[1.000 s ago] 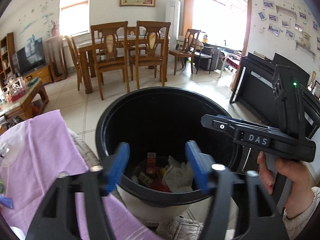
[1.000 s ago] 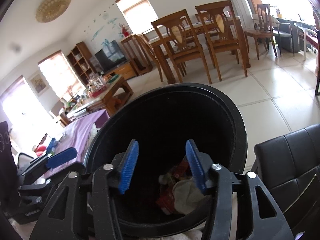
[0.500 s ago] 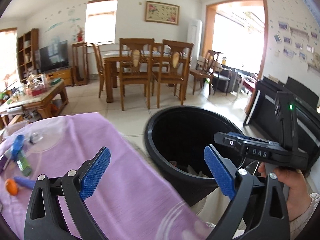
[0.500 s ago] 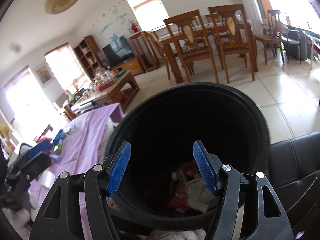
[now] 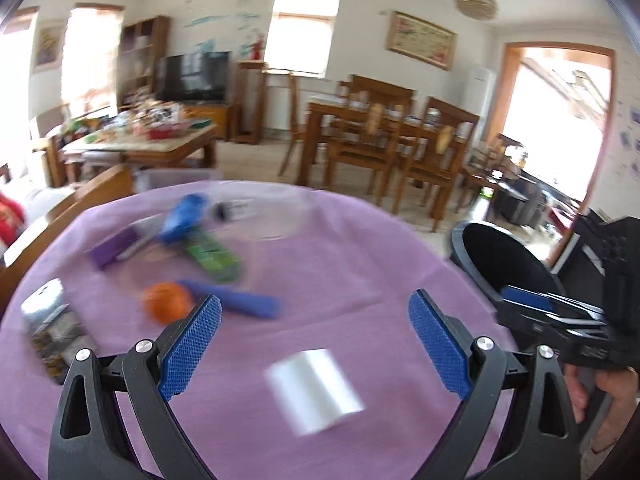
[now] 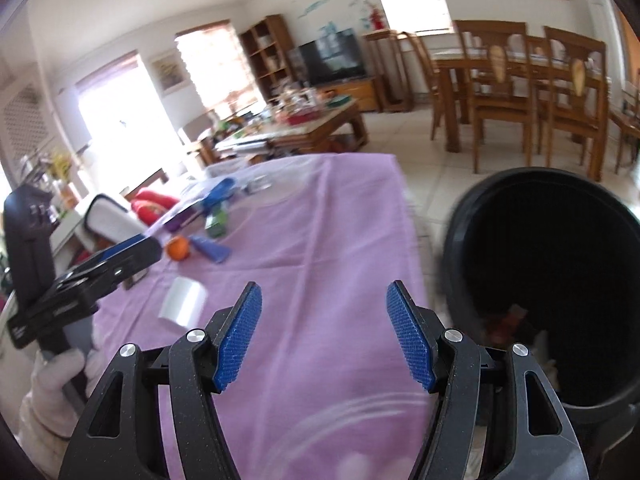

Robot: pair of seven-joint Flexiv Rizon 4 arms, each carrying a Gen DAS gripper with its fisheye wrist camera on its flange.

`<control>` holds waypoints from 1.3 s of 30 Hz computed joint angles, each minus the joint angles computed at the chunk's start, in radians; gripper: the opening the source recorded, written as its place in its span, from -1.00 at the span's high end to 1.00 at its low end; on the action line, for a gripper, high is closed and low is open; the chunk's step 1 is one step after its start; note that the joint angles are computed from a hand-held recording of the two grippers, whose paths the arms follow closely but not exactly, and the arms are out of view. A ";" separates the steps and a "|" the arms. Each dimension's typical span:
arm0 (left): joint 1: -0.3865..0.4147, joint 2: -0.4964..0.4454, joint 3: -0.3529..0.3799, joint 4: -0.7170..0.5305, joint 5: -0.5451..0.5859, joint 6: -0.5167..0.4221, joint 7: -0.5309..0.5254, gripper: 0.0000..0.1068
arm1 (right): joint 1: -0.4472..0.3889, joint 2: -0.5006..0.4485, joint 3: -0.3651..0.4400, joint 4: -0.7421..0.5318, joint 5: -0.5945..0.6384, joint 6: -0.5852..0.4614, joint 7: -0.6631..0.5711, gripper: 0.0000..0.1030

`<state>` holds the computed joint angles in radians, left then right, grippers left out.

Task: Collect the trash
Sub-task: 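Grasp the orange with left tool while right tool grasps the white cup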

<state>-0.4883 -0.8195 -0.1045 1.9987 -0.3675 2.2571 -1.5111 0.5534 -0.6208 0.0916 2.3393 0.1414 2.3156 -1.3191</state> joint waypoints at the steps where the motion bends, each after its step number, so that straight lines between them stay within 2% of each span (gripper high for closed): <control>1: 0.005 0.006 0.013 0.015 -0.015 -0.003 -0.001 -0.76 | 0.014 -0.002 0.001 -0.019 -0.008 -0.025 -0.002 -0.26; 6: 0.034 0.025 0.057 0.055 -0.077 -0.053 0.003 -0.76 | 0.080 -0.023 -0.006 -0.094 -0.038 -0.127 -0.010 -0.26; 12: 0.004 0.021 0.124 0.010 -0.132 -0.232 0.079 -0.75 | 0.216 -0.043 -0.086 -0.181 -0.023 -0.264 -0.029 -0.26; 14: 0.023 0.015 0.120 0.007 -0.107 -0.248 0.078 -0.74 | 0.249 -0.054 -0.111 -0.206 -0.009 -0.309 -0.039 -0.26; 15: 0.024 0.011 0.122 -0.003 -0.102 -0.269 0.080 -0.74 | 0.238 -0.059 -0.103 -0.207 -0.036 -0.306 -0.022 -0.26; 17: 0.027 0.007 0.127 -0.017 -0.088 -0.301 0.082 -0.63 | 0.247 -0.062 -0.110 -0.223 -0.050 -0.329 -0.013 -0.26; 19: 0.031 0.007 0.131 -0.018 -0.074 -0.317 0.073 -0.42 | 0.307 -0.064 -0.166 -0.236 -0.036 -0.357 -0.009 -0.26; 21: 0.059 0.007 0.111 -0.020 -0.046 -0.332 0.059 -0.27 | 0.329 -0.065 -0.191 -0.240 -0.041 -0.373 -0.006 -0.26; 23: 0.091 0.001 0.090 -0.024 -0.013 -0.324 0.042 -0.14 | 0.318 -0.068 -0.185 -0.247 -0.064 -0.382 -0.004 -0.26; 25: 0.088 0.000 0.099 -0.031 -0.001 -0.333 0.035 0.02 | 0.306 -0.074 -0.172 -0.254 -0.083 -0.387 0.002 -0.26; 30: 0.110 0.002 0.085 -0.029 0.043 -0.332 0.019 0.18 | 0.252 -0.084 -0.128 -0.273 -0.139 -0.406 0.017 -0.26; 34: 0.111 0.005 0.088 -0.028 0.055 -0.328 0.003 0.19 | 0.249 -0.089 -0.123 -0.280 -0.173 -0.428 0.025 -0.26; 37: 0.115 0.008 0.086 -0.026 0.062 -0.326 -0.006 0.19 | 0.245 -0.089 -0.120 -0.284 -0.196 -0.438 0.029 -0.04; 39: 0.130 0.009 0.071 -0.023 0.078 -0.324 -0.009 0.28 | 0.233 -0.090 -0.110 -0.291 -0.217 -0.458 0.032 0.12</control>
